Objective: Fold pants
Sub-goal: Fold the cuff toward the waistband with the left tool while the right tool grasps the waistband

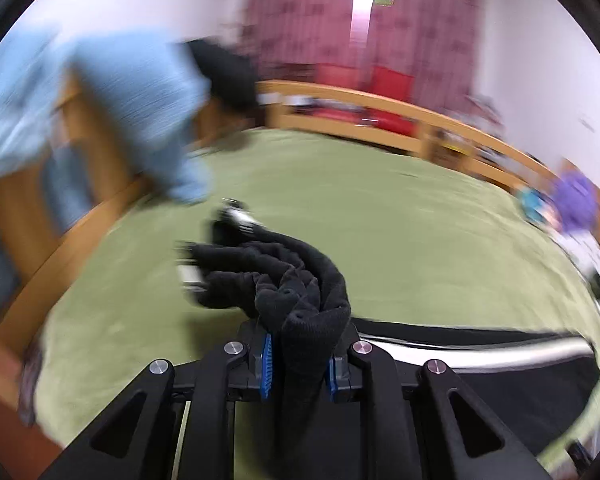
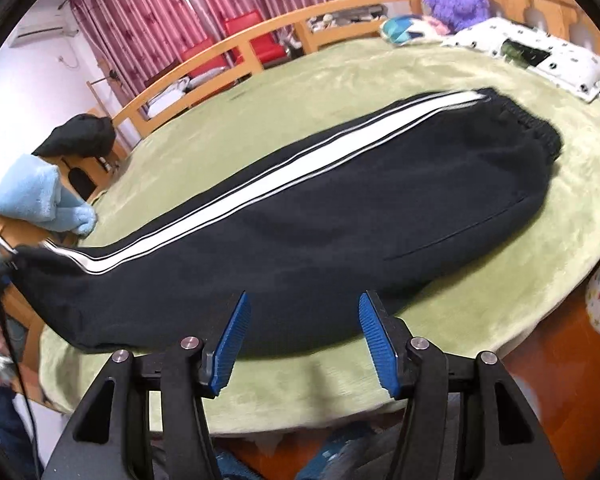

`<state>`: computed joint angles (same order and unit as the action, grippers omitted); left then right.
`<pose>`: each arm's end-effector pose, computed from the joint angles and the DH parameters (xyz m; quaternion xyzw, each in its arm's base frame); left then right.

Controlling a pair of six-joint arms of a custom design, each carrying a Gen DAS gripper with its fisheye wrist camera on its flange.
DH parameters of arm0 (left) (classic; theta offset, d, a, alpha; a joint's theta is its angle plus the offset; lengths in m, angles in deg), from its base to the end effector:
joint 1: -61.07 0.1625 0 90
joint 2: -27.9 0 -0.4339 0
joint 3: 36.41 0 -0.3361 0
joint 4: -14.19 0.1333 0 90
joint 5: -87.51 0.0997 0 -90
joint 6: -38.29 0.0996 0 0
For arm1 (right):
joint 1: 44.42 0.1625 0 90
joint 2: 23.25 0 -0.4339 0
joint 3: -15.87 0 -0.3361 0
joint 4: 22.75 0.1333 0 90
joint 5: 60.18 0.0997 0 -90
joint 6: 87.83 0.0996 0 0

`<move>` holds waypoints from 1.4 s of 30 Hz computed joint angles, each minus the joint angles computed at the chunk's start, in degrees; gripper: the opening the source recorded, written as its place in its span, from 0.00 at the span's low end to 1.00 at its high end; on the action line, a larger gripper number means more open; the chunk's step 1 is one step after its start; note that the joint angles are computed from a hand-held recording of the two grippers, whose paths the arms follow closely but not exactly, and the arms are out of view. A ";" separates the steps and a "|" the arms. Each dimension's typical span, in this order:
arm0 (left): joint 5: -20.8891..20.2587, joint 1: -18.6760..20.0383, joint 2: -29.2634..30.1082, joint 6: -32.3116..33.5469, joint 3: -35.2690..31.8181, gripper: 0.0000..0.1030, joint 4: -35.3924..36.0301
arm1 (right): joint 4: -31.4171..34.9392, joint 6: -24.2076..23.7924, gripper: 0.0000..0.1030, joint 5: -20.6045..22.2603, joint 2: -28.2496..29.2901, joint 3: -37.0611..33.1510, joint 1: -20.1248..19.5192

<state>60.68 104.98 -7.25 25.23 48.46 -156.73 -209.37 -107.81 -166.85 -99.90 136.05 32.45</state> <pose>-0.3363 -0.6321 0.1691 0.0982 0.8267 -0.4482 0.3257 -0.0071 -0.4913 0.3756 -0.0118 -0.8874 0.3869 0.2503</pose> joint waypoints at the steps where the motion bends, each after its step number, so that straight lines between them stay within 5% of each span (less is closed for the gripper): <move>1: -2.66 -1.35 2.32 1.25 -3.16 0.18 2.14 | -0.68 -0.69 0.56 -0.33 -0.10 -0.19 -0.45; 8: -21.43 -4.02 16.80 1.30 -18.75 0.18 9.93 | 1.92 0.25 0.56 -1.55 -3.19 -0.17 -3.96; 10: -31.14 -2.51 19.05 0.92 -20.10 0.29 9.55 | 2.67 0.38 0.56 -0.64 -3.85 0.53 -4.90; 12: -36.10 -1.21 19.45 -1.06 -20.57 0.40 13.72 | 4.23 -0.02 0.56 0.21 -4.43 0.92 -5.81; 16: -33.51 -0.76 14.55 -2.53 -9.90 0.67 7.14 | 8.22 -1.05 0.57 3.61 -3.83 -0.36 -6.67; 24: -23.85 1.53 2.41 -5.62 7.77 0.71 -0.06 | 10.39 -1.35 0.62 14.98 4.16 -7.04 -4.15; 27: -23.01 2.77 -1.30 -9.06 14.07 0.71 -2.25 | 9.68 -0.40 0.63 12.55 9.36 -11.37 -1.85; 30: -23.10 3.76 -3.07 -11.34 17.81 0.71 -3.48 | 16.58 4.00 0.63 4.66 14.73 -18.49 -0.08; 33: -23.51 4.35 -3.09 -11.32 18.84 0.71 -5.49 | 18.17 2.22 0.22 8.54 14.95 -19.04 -0.10; 37: -25.57 4.83 -3.31 -9.51 19.95 0.71 -10.43 | 12.00 3.08 0.13 25.10 7.25 -11.67 -3.41; 39: -27.11 5.42 -2.87 -8.64 19.29 0.72 -11.17 | 11.62 1.68 0.12 22.18 6.65 -10.10 -3.84; 42: -28.49 6.76 -0.16 -7.34 14.97 0.72 -8.17 | 13.53 0.75 0.14 11.14 9.56 -10.46 -2.36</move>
